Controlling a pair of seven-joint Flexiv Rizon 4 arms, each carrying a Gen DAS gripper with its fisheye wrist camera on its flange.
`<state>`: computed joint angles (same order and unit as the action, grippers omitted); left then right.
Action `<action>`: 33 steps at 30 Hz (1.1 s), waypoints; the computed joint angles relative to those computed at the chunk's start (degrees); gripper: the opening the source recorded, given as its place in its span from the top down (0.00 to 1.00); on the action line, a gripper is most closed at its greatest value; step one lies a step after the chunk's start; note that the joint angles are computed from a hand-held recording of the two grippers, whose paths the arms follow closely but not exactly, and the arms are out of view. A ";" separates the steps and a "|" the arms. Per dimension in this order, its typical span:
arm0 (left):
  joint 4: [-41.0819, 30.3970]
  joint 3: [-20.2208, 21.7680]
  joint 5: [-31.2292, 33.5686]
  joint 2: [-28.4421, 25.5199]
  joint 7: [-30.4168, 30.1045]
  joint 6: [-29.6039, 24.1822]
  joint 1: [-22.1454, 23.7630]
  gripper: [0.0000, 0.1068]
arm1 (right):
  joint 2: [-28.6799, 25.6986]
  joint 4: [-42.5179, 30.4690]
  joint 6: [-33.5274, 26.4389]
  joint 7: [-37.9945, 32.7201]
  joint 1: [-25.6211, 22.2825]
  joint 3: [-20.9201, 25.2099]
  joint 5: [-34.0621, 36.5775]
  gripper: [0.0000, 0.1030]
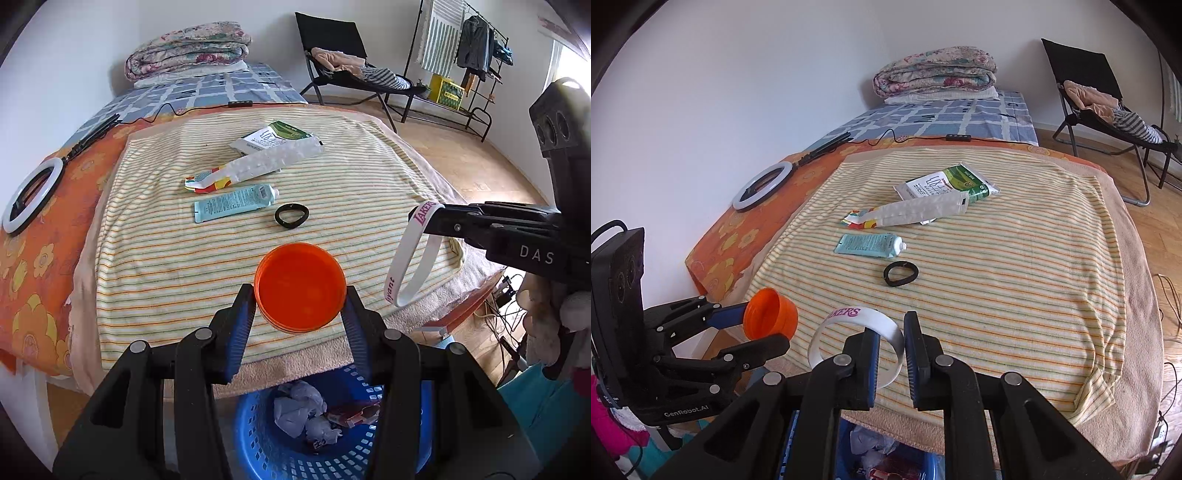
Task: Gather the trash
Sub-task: 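Carry the orange cap and the wristband with both tools over the blue basket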
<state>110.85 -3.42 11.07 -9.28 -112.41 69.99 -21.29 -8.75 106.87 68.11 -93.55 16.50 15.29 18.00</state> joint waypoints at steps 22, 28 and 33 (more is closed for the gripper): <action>9.56 -1.88 -4.59 2.05 1.68 1.29 -0.74 0.55 | 10.14 14.58 -1.11 6.96 4.70 -0.50 0.03 0.89; 10.76 -1.89 -4.93 1.68 1.70 0.82 -0.80 0.55 | 10.38 16.48 -0.87 8.09 5.82 -0.54 -1.96 0.89; 11.83 -2.17 -6.14 1.30 2.13 0.63 -0.91 0.55 | 9.92 17.02 -1.21 8.36 6.36 -0.45 -2.84 0.88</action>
